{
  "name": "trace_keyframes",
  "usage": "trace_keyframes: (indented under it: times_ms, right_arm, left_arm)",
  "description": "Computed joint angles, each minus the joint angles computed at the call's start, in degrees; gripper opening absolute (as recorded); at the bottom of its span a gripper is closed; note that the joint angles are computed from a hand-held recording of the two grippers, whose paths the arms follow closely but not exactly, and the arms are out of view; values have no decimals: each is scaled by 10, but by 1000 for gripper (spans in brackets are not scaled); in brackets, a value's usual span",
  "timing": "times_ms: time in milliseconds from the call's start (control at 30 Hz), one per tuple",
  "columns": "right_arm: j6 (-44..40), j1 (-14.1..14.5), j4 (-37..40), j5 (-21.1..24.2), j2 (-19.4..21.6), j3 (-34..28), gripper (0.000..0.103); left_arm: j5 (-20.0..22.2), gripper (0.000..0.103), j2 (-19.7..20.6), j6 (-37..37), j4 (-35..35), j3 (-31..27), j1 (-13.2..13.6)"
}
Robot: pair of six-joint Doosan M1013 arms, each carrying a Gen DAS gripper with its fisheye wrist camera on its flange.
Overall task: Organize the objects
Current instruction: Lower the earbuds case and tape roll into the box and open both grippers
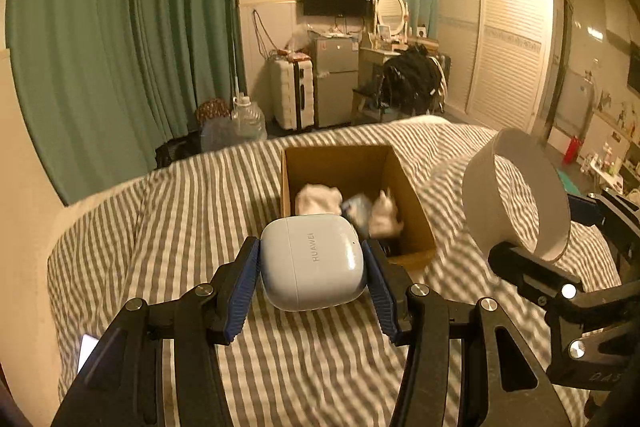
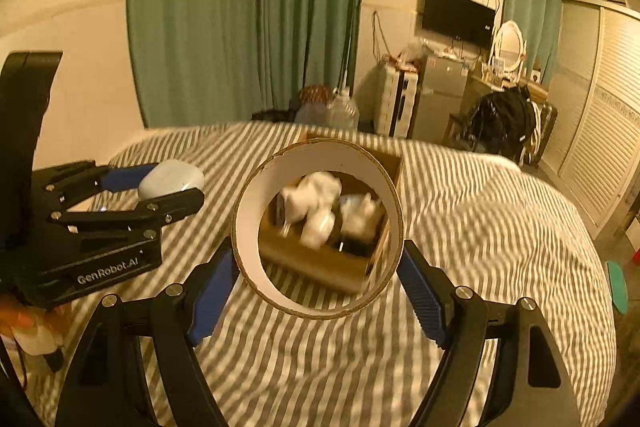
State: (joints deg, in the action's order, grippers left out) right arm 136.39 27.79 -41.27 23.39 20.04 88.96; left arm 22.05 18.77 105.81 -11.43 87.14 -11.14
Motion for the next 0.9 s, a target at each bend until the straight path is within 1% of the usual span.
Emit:
trace_keyframes:
  times_ms: [67, 167, 300, 500, 633, 700, 767, 900]
  right_arm:
    - [-4, -7, 3, -5, 11, -20, 78]
    - [-32, -20, 30, -12, 30, -51, 78]
    - [-67, -35, 68, -6, 60, -95, 78]
    - [-135, -56, 139, 16, 110, -163, 78]
    - [-174, -70, 193, 30, 146, -216, 78]
    - [-191, -75, 213, 39, 164, -242, 78]
    - [-191, -78, 207, 54, 182, -271, 78]
    - [-203, -85, 232, 74, 213, -315, 78]
  left_arm:
    - [3, 53, 18, -13, 17, -25, -2]
    - [10, 53, 45, -17, 25, -61, -4]
    - [28, 53, 82, -30, 32, -111, -4]
    - [83, 53, 145, -36, 45, -197, -4]
    - [107, 53, 183, -45, 68, -246, -8]
    - [128, 53, 200, -40, 60, -269, -7]
    - [150, 53, 216, -29, 38, -291, -6]
    - [173, 53, 232, 3, -12, -305, 1]
